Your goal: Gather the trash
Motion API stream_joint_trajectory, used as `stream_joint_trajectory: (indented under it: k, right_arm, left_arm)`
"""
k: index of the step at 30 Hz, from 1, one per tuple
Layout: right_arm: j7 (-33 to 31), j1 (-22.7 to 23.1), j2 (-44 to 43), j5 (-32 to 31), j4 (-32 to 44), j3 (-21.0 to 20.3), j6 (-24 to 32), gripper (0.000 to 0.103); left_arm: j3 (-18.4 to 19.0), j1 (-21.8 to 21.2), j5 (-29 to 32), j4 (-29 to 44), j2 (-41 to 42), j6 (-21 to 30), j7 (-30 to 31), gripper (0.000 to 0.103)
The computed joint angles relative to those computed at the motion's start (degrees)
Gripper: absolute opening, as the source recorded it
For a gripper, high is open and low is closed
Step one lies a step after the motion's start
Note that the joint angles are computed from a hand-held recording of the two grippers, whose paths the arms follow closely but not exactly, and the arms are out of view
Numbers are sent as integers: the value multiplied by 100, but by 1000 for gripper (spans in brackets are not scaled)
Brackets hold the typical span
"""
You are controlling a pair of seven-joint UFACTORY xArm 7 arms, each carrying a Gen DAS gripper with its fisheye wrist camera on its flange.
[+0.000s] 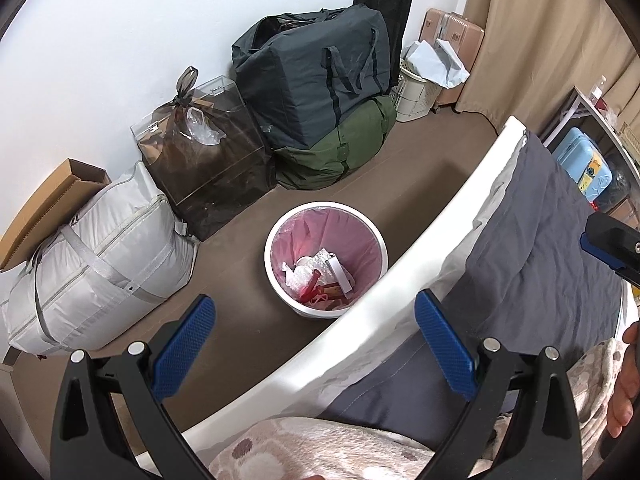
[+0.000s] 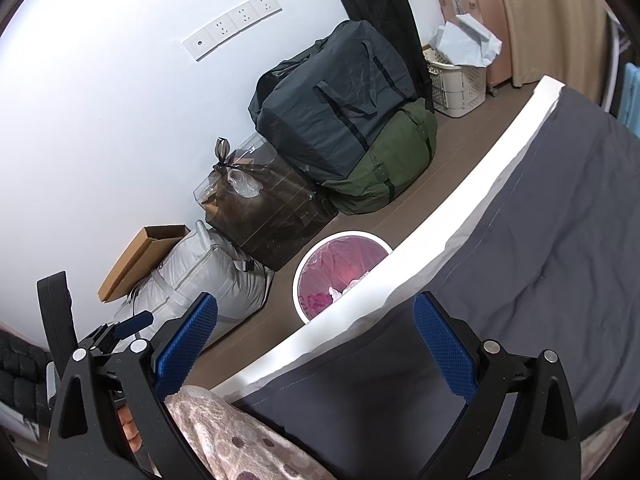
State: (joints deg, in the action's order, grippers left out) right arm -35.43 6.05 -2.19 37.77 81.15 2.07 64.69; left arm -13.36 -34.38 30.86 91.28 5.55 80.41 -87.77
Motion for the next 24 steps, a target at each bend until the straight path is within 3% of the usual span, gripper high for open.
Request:
stream_joint_trajectory:
  k: [14,17,21,24]
  right_arm:
    - [-34,-10,11,-14,5,-1,55,96]
    - [-30,-8,3,-17,-6,4,49,96]
    - [-30,-6,-4,-4,-18,0,47,96]
    - [-47,-13,18,-7,12,-6,69,96]
  left_arm:
    - [-7,14,82,-87,-93,15,-38,98]
    - [-13,84,-9,-237,-204,-179,22,98]
    - [-46,57,46,24,-28,226,68,98]
    - [-28,23,36,57,-4,188,86,98]
